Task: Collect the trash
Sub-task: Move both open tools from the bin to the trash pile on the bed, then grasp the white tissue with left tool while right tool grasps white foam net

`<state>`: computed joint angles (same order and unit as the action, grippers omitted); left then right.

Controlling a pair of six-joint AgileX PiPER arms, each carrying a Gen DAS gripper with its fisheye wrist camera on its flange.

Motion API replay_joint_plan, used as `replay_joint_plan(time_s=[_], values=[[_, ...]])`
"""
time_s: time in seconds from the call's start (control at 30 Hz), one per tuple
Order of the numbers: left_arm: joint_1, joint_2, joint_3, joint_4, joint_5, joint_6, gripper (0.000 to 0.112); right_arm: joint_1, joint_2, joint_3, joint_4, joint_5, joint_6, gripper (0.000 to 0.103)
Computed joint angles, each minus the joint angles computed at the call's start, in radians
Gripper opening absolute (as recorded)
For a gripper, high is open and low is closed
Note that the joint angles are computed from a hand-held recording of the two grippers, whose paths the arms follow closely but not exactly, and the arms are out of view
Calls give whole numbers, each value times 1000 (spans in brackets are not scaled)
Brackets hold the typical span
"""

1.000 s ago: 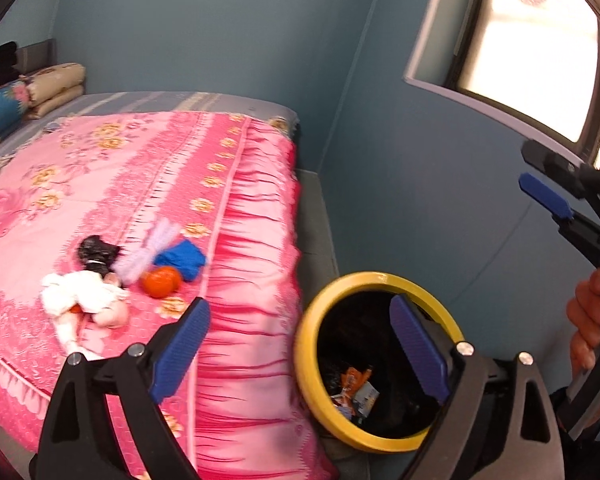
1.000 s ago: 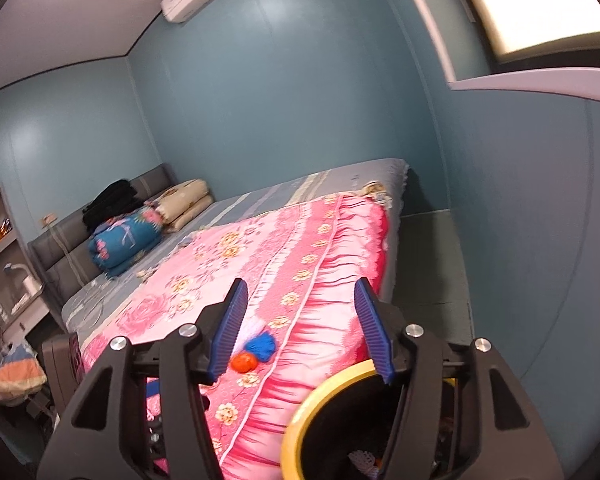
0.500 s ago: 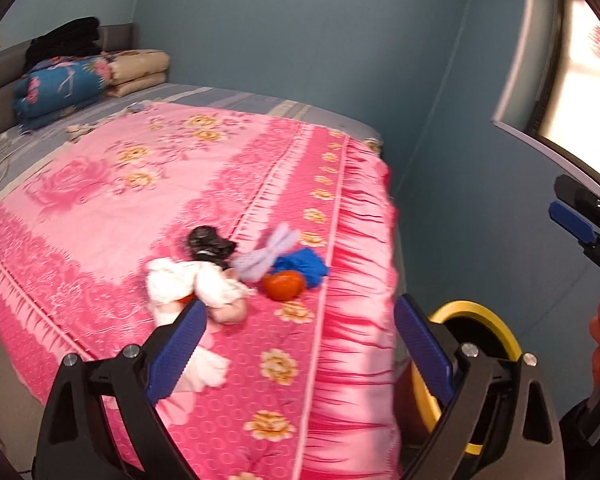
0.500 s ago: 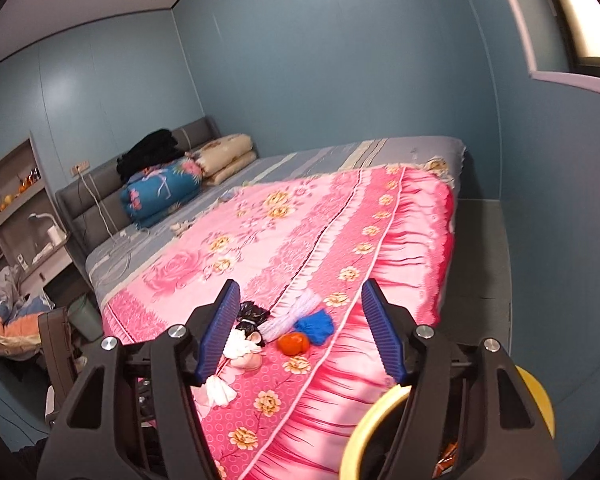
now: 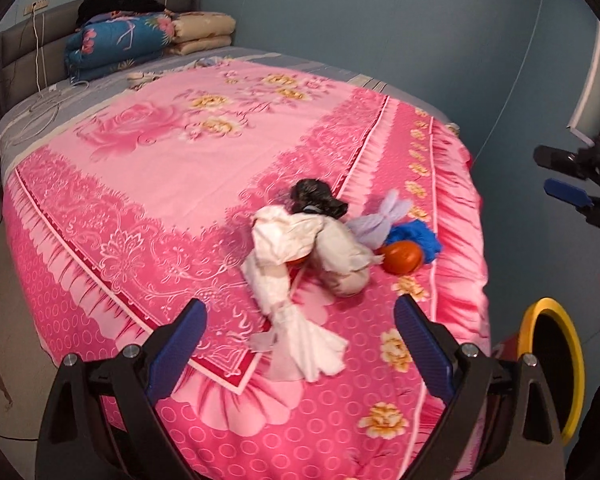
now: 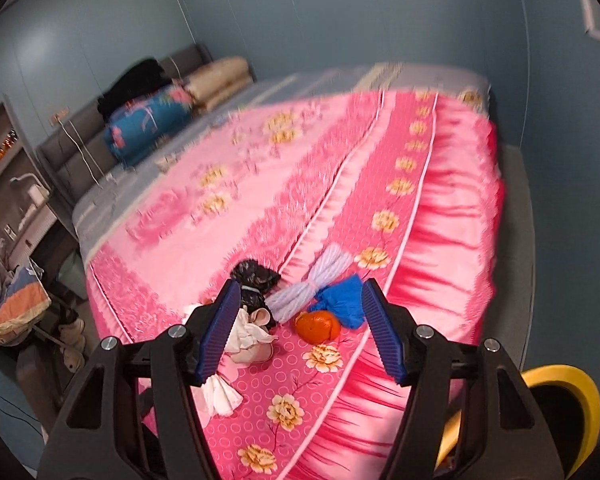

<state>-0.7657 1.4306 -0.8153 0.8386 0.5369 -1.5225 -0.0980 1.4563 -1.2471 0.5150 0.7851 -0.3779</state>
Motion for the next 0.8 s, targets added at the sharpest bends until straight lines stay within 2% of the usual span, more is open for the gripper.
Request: replay_joint_plan(time_s=[0.13, 0.27, 0.3, 0.47, 0.53, 0.8], values=[[80, 47, 24, -31, -74, 37, 91, 83, 210, -147, -117, 13, 147, 60], [175, 90, 46, -144, -183, 161, 91, 113, 410, -319, -166, 91, 243, 60], [188, 107, 43, -164, -194, 187, 91, 118, 478, -384, -177, 125, 269, 60], [228, 184, 23, -235, -248, 278, 91, 139, 669, -567, -210, 189, 343, 59], [241, 218, 0, -279, -249, 333, 91, 141, 755, -671, -203, 253, 366, 59], [316, 310, -71, -680, -279, 750, 91, 152, 945, -922, -235, 380, 449, 57]])
